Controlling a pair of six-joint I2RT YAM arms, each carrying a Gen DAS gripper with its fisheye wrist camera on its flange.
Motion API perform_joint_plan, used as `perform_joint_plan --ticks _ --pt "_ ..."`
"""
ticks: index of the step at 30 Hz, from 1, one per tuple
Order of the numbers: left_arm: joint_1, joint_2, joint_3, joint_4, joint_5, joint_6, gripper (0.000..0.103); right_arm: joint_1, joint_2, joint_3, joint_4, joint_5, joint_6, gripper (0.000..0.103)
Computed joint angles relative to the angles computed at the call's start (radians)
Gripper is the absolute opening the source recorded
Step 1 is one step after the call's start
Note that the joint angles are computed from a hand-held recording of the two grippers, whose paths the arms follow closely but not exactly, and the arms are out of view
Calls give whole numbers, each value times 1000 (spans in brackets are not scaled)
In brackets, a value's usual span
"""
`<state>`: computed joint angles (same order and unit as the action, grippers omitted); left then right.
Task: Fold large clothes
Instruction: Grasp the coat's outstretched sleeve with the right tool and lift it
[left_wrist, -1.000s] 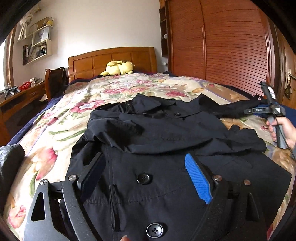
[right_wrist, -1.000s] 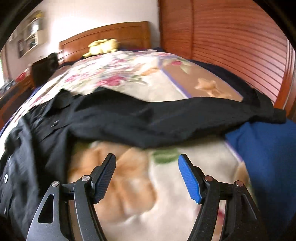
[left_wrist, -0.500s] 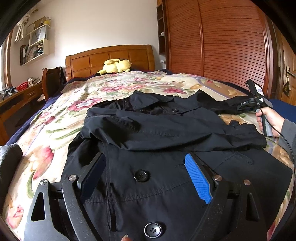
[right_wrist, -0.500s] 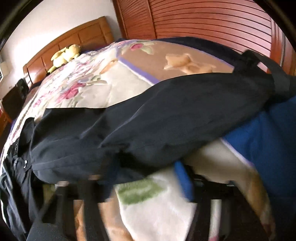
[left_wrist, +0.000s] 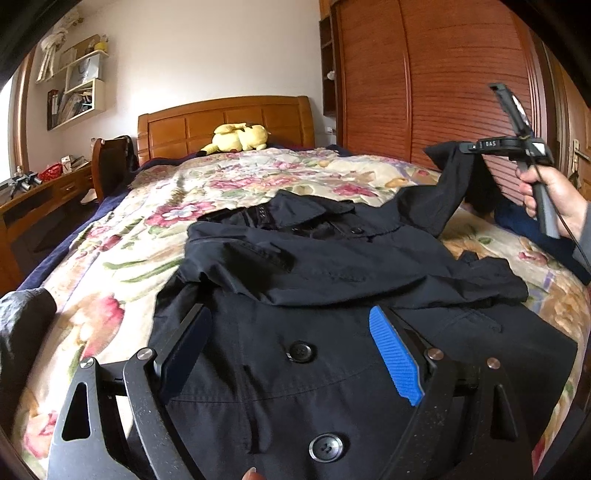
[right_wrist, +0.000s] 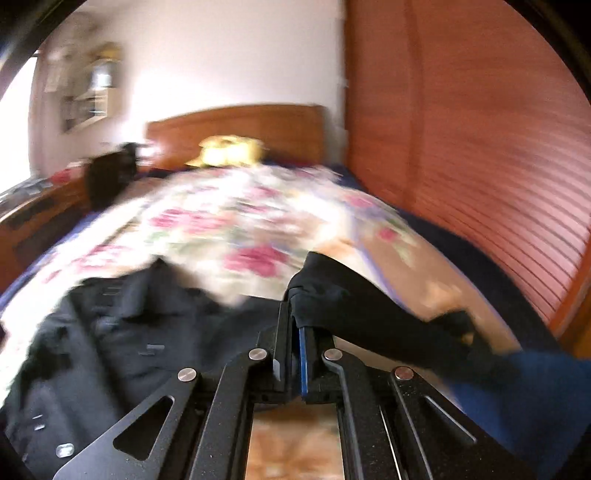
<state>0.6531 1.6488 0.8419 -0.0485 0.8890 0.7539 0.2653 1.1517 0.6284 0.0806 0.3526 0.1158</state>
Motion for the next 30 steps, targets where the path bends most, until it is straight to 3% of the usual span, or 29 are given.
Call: perform_joint_plan --ticks 6,12,15,19,21,23,25,30 --pt "41 37 89 -68 30 -8 88 338 38 7 -77 107 64 3" --pt "45 75 133 -97 30 -10 88 458 163 13 -133 111 168 3" --pt "53 64 114 -73 33 0 88 470 177 14 -179 73 226 20" --pt "67 62 112 -76 49 15 88 521 55 -14 -273 116 257 23" --pt "73 66 118 -84 54 20 88 559 -1 -22 -319 180 293 35" --pt "73 67 119 -87 55 23 88 551 -36 -40 -319 213 302 60" --pt "74 67 118 -85 56 22 88 539 -37 -57 -304 243 328 68" --pt "72 68 113 -79 47 37 88 356 64 -103 -180 176 329 69"
